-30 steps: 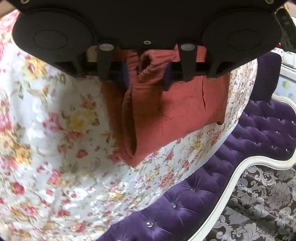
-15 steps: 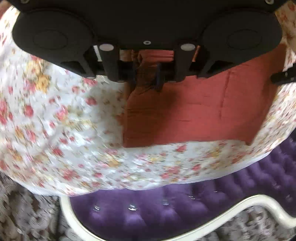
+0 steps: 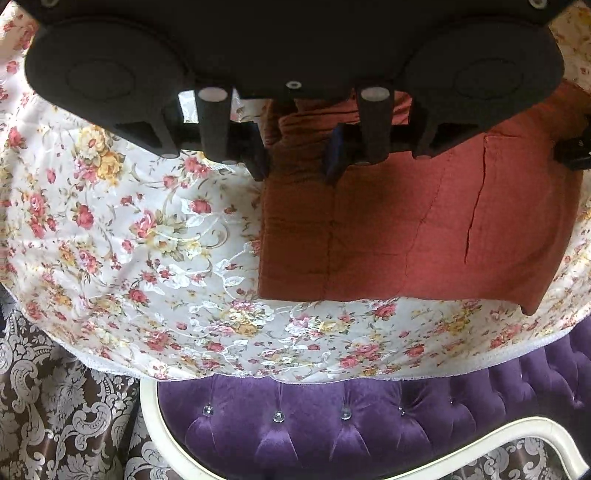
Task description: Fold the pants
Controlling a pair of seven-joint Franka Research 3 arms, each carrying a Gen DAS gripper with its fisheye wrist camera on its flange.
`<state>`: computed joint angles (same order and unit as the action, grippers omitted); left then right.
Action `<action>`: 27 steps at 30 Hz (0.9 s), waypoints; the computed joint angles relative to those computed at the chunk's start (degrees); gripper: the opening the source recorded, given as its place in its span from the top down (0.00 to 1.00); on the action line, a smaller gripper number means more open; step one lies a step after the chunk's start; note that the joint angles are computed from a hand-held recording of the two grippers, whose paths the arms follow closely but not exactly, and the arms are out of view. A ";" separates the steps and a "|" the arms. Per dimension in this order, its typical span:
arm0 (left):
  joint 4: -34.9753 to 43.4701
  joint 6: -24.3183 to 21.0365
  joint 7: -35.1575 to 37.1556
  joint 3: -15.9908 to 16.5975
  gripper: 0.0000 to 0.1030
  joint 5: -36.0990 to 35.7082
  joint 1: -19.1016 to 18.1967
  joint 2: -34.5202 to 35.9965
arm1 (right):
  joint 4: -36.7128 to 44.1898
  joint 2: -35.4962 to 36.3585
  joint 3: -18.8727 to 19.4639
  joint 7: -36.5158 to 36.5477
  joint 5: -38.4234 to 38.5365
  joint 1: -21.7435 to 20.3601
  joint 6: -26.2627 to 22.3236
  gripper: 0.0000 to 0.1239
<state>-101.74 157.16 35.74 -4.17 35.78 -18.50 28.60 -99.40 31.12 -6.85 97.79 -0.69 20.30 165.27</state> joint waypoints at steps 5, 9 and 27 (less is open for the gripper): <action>1.08 -1.55 0.37 0.01 0.76 -0.02 -0.35 0.50 | 0.00 0.30 -0.24 -0.03 -0.25 0.24 0.54 0.64; 1.73 -2.35 0.80 -0.27 0.76 -0.48 -0.16 0.84 | -0.20 0.31 0.86 -1.07 1.04 -0.81 0.99 0.63; 13.79 -7.41 4.15 0.24 0.76 -2.74 -0.15 6.45 | 1.17 0.64 2.33 -4.39 5.27 -2.19 -1.37 0.62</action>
